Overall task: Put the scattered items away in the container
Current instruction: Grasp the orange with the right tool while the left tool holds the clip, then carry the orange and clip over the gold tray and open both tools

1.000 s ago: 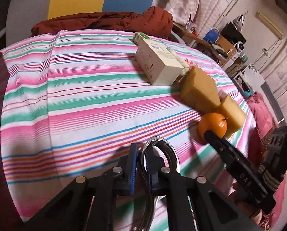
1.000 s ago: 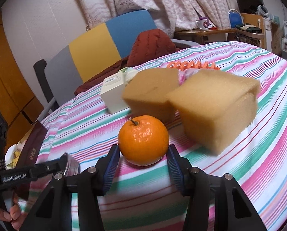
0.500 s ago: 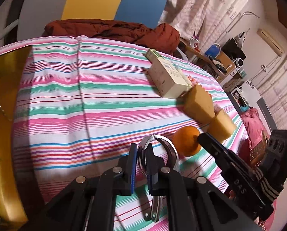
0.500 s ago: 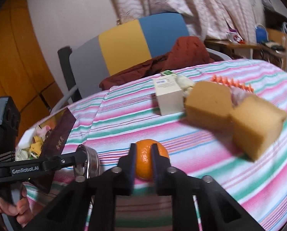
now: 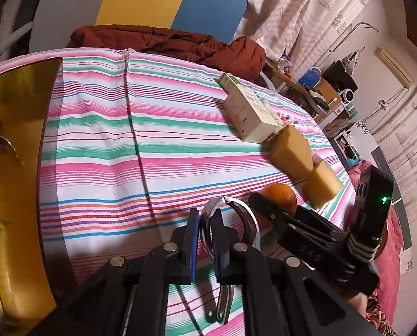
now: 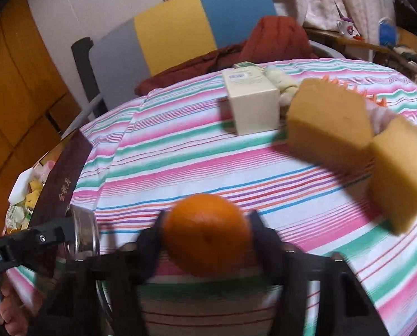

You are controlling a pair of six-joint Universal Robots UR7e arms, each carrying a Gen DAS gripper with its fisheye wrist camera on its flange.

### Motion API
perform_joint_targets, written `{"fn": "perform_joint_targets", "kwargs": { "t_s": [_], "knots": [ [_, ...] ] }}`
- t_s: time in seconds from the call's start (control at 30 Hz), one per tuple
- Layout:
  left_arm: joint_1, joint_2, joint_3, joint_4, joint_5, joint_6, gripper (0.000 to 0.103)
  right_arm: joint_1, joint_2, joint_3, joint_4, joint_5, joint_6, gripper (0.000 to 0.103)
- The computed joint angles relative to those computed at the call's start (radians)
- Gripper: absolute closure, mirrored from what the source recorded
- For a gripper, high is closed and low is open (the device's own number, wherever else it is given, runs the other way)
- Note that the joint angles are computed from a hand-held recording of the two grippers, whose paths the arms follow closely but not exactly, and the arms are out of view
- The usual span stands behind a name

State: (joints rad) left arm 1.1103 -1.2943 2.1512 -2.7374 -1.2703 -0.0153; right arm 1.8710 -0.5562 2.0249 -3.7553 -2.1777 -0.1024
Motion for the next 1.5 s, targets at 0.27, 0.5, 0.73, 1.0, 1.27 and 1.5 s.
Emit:
{"fn": "perform_joint_targets", "kwargs": {
  "t_s": [0.27,0.5,0.73,1.0,1.27,1.5],
  "knots": [
    [0.008,-0.033,-0.009,0.003,-0.029,-0.006,0.096,0.034,-0.002,0.005,0.006,0.053,0.034,0.050],
    [0.029,-0.106,-0.035,0.010,-0.054,-0.019,0.096,0.104,0.011,-0.082,0.091,0.138,0.025,0.050],
    [0.091,-0.181,-0.098,0.018,-0.053,-0.028,0.096,0.161,0.081,-0.253,0.232,0.232,0.005,0.050],
    [0.171,-0.166,-0.208,0.060,0.029,-0.007,0.096,0.197,0.206,-0.486,0.425,0.256,-0.020,0.050],
    [0.217,-0.075,-0.333,0.099,0.106,0.024,0.092,0.185,0.314,-0.703,0.619,0.210,-0.034,0.048],
    [0.211,-0.027,-0.385,0.116,0.203,0.015,0.061,0.184,0.332,-0.737,0.575,0.205,-0.042,0.042]
  ]
}}
